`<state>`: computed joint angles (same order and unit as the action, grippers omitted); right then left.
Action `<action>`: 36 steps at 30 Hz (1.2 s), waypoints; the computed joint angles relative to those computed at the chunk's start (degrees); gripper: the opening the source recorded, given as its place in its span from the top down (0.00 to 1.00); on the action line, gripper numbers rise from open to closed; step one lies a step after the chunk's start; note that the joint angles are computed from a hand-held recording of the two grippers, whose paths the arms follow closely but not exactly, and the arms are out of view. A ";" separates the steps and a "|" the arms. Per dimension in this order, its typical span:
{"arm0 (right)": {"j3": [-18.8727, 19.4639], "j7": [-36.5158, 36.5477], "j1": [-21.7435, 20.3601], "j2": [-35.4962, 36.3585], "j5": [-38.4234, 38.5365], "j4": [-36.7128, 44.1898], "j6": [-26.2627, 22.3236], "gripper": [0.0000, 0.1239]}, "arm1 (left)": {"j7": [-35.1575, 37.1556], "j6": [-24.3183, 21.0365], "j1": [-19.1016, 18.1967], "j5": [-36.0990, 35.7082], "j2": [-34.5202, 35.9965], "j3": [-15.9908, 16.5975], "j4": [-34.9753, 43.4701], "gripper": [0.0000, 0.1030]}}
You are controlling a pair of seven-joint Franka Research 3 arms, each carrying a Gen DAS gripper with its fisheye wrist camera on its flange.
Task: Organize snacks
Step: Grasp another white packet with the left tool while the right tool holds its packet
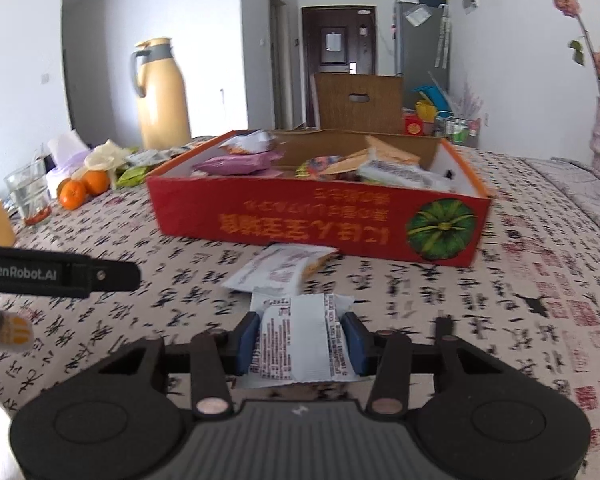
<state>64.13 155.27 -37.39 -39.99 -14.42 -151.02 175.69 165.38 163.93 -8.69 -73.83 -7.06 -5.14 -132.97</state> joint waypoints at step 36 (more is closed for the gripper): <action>-3.43 5.01 -6.03 -7.89 0.77 -10.12 2.76 0.64 | -42.88 10.37 -2.61 44.22 12.15 -9.70 6.86 0.00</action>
<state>60.70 160.28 -43.42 -47.88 -13.66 -161.15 178.44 122.50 174.30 -11.30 -29.61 5.09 -14.84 -126.12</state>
